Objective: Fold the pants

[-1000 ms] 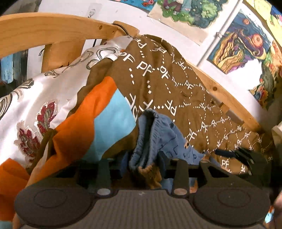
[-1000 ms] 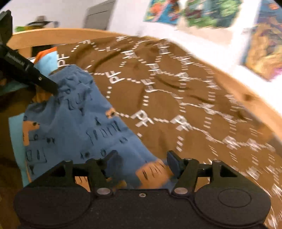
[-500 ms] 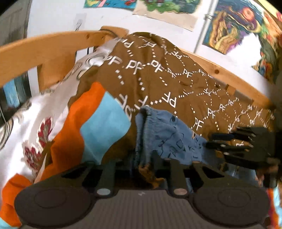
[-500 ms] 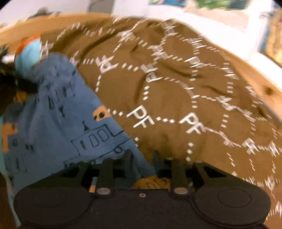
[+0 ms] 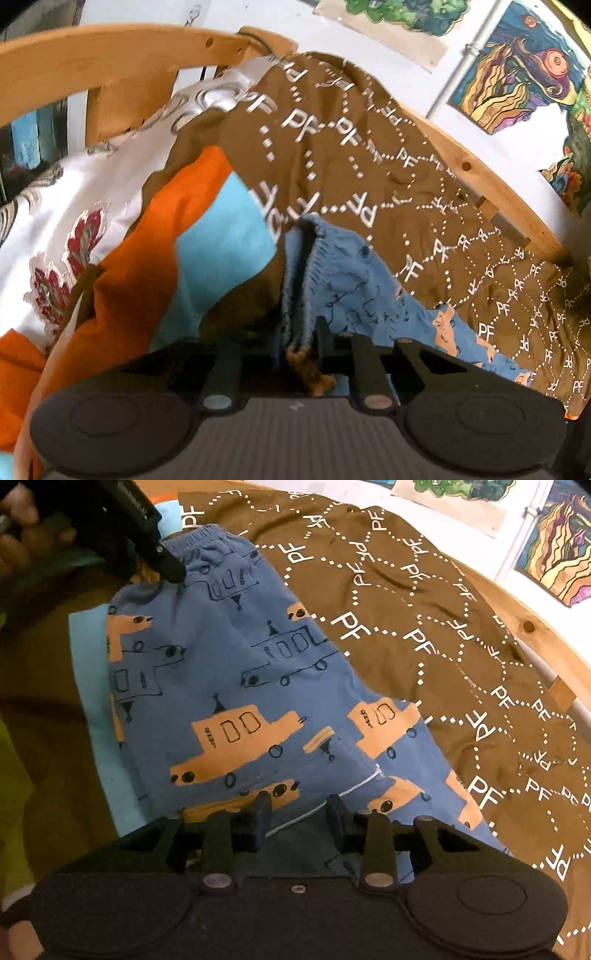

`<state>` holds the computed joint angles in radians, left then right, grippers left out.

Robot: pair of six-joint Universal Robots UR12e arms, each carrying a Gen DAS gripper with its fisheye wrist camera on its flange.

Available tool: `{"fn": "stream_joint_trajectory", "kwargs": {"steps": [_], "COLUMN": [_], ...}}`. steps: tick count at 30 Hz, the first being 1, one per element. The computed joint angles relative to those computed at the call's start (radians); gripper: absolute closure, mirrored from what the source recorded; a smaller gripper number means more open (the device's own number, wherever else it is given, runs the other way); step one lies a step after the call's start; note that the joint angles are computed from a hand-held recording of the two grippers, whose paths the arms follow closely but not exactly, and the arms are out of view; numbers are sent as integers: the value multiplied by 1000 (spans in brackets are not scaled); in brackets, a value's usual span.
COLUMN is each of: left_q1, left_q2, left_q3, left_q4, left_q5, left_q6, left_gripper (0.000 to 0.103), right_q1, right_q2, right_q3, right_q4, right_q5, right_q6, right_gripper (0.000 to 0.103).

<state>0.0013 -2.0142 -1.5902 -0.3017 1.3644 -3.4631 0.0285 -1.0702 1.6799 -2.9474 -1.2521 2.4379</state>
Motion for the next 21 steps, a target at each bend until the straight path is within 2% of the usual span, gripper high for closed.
{"fn": "stream_joint_trajectory", "kwargs": {"steps": [5, 9, 12, 14, 18, 21], "left_q1": [-33, -81, -109, -128, -171, -205], "left_q2": [13, 20, 20, 15, -14, -47], "left_q3": [0, 0, 10, 27, 78, 115], "left_q4": [24, 93, 132, 129, 90, 62], "left_q5": [69, 124, 77, 34, -48, -83], "left_q6": [71, 221, 308, 362, 454, 513], "left_gripper": [86, 86, 86, 86, 86, 86], "right_q1": [-26, -59, -84, -100, -128, -152], "right_q2": [-12, -36, -62, -82, -122, -139], "right_q3": [14, 50, 87, 113, 172, 213], "right_q4": [-37, -102, -144, -161, -206, -268], "right_q5": [61, 130, 137, 123, 46, -22], "right_q6": [54, 120, 169, 176, 209, 280], "right_gripper": [59, 49, 47, 38, 29, 24]}}
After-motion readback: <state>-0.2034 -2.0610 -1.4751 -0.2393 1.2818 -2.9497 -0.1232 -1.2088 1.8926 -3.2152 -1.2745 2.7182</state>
